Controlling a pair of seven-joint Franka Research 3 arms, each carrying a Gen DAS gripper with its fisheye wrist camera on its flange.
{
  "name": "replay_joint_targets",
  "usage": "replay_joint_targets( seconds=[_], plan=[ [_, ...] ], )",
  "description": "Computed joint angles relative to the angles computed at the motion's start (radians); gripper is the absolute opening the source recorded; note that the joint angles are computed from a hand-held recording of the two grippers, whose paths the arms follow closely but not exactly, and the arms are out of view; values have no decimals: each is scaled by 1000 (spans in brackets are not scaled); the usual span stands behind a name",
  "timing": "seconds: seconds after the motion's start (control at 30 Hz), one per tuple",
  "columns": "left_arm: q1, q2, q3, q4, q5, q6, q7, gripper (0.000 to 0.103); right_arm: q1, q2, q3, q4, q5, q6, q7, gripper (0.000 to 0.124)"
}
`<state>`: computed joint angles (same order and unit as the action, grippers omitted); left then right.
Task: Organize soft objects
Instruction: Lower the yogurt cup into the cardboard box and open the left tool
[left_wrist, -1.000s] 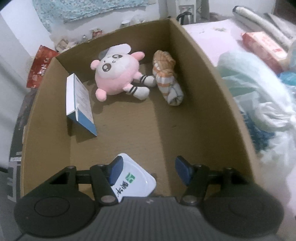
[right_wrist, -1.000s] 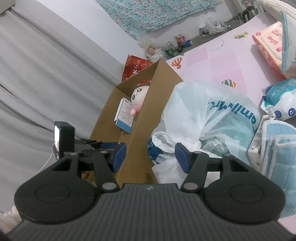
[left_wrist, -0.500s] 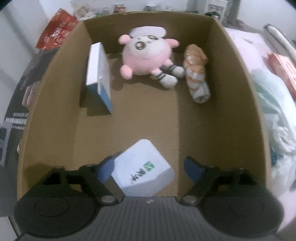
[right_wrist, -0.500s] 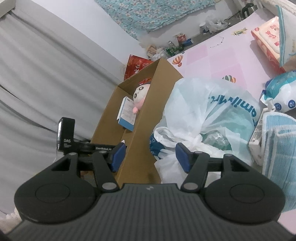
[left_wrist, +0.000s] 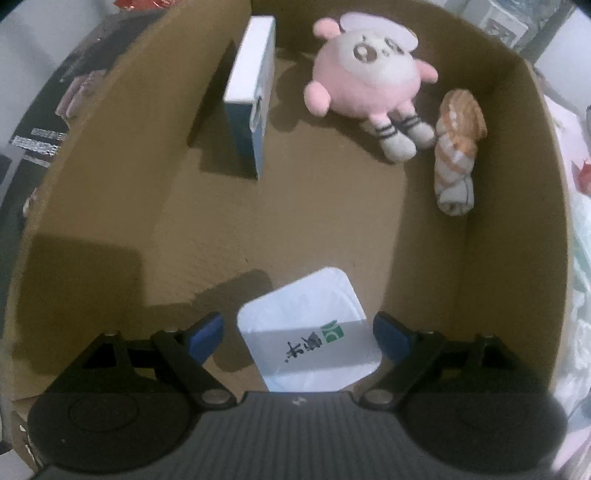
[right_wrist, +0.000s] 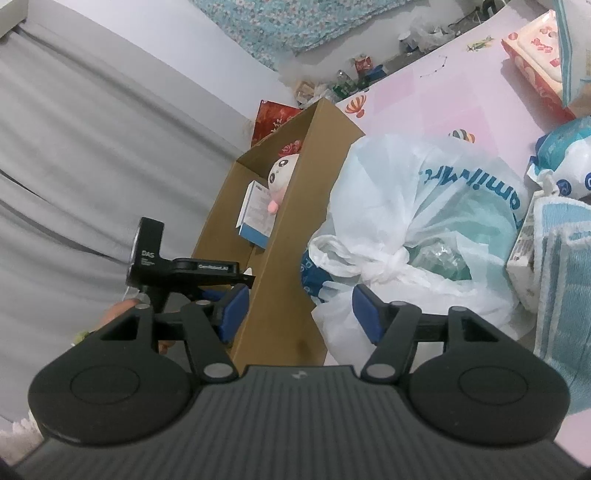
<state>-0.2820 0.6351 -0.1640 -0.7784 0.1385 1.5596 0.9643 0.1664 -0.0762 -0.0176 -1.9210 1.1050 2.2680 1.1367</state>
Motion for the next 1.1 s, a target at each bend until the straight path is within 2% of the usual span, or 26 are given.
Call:
replay_joint_targets(
  seconds=[0.1,0.13,0.23,0.37,0.77,0.93,1.1],
  plan=[
    [0,-2,-8,-13,-8,-1,23,79,-2,0,-2,0,0,-2,1,63],
    [7,-13,-14,-35,-19,14,29,73,-2,-1,-2,-2,1,-2,1,63],
    [4,-69,-12,-134,-2,86,33,69,-3,0,-3,-4,4,-2,3,64],
    [-8,-108,-8,-199,43,158,38,65,-3,2,-2,-3,2,-8,2,64],
    [-23,-90,-8,-205,80,296,64,65,-8,6,-2,-7,-27,2,26,64],
    [-45,0,17,-80,120,345,54,65,-10,10,-1,-6,-45,4,42,64],
    [-84,34,83,-62,243,514,7,65,-12,11,0,-8,-58,10,57,64]
  ],
)
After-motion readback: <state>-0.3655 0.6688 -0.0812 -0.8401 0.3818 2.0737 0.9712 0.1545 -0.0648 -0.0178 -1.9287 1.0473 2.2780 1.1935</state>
